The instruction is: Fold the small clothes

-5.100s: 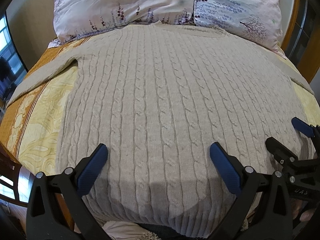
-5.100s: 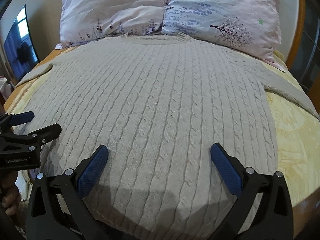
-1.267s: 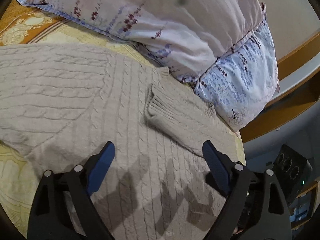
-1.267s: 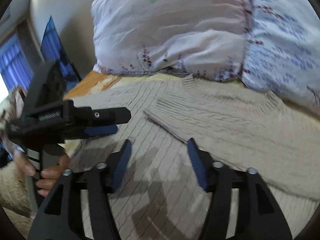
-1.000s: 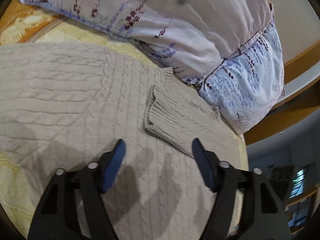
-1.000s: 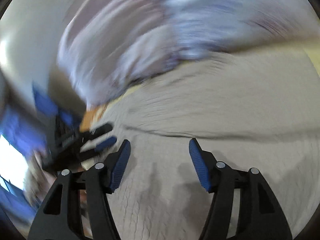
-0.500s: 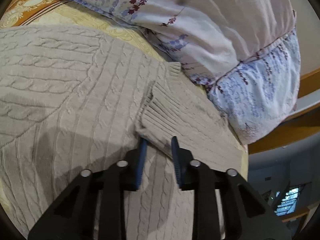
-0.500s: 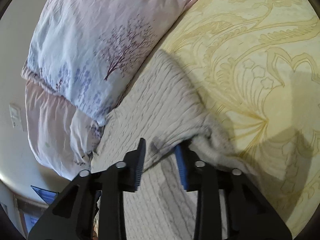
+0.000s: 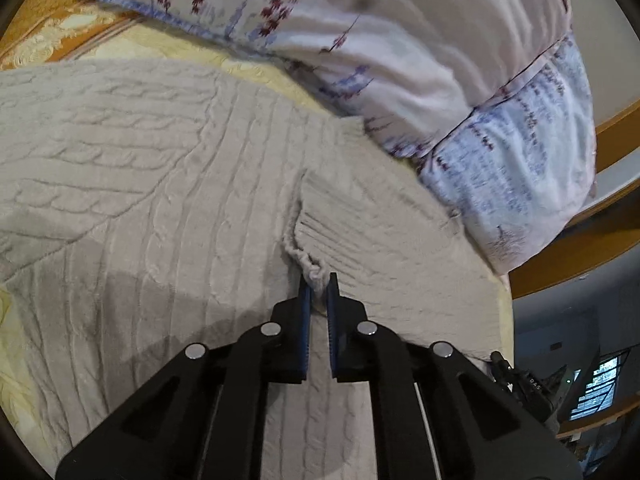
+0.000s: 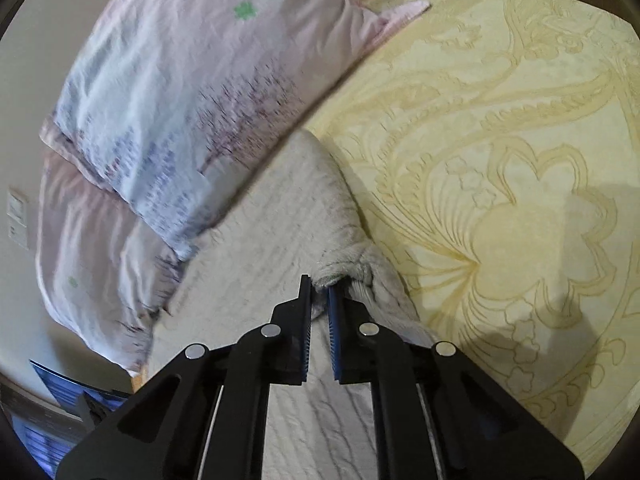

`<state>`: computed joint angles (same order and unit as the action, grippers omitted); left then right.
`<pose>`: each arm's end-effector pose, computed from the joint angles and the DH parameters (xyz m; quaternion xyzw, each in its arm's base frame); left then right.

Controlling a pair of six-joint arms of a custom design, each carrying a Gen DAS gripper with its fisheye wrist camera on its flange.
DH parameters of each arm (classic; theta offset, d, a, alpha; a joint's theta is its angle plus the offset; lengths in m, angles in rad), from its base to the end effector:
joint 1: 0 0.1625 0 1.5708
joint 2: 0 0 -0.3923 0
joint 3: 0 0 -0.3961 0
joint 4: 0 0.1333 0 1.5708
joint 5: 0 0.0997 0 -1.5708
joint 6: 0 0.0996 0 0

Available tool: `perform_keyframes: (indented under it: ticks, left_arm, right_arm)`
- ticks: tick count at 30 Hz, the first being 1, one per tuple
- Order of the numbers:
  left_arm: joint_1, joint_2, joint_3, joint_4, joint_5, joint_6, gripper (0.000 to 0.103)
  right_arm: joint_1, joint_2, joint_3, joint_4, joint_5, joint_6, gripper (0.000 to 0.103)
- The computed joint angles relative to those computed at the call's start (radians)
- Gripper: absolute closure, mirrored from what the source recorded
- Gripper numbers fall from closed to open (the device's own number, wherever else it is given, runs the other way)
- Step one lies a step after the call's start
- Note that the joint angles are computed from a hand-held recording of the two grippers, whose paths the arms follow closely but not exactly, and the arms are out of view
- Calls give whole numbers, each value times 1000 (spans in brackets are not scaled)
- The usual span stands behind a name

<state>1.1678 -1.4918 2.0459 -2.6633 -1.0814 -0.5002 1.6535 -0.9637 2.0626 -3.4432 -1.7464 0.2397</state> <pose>-0.0298 -0.5292 0.3208 -0.1098 0.9310 -0.3341 0.0975 0.1604 -0.5323 0.1314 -0.1053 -0.9171 0.3839 0.0199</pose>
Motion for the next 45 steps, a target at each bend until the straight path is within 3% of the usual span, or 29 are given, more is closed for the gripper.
perform_keyframes:
  ticks: [2,3,4,6,7,11,17,20,25,29,35,41,43,45]
  left_arm:
    - [-3,-9,4,6,9,12,90]
    - [-10,-21,8,17,18,11,82]
    - [-14,-34,14,26,25,15,68]
    - [-31,-94,48,41,53,35,50]
    - [-41,-143,72,59,77,38,44]
    - [-32,-341,144,144,127,-21,42]
    - [27,-598,201,237,284,-181,45]
    - [102,-643,196,195,266,-208,48]
    - [206,-608,165,61,220,-177,57]
    - [245,-583,142,8,192,-191,57]
    - [285,-566,119,-53,206,-189,57]
    - [349,-542,93,-118,176,-166,74]
    - [369,-537,89,-129,158,-172,89]
    - [387,-533,89,-136,137,-181,95]
  right_arm:
    - [21,-8,9,-3,-50,-15,91]
    - [34,-12,12,-7,-76,-23,79]
    - [46,-20,18,-16,-98,-38,59]
    - [67,-30,37,-67,-125,-72,44]
    - [78,-35,45,-90,-138,-100,43]
    - [109,-34,41,-88,-145,-179,33]
    - [118,-4,11,17,-62,-208,33]
    - [128,11,6,44,-41,-217,33]
    - [144,20,8,56,-35,-230,33]
    - [150,21,11,58,-44,-237,33]
    - [154,27,5,67,-39,-252,33]
    - [149,33,3,77,-25,-259,33]
    - [146,31,6,77,-22,-262,33]
    - [145,30,9,77,-24,-266,33]
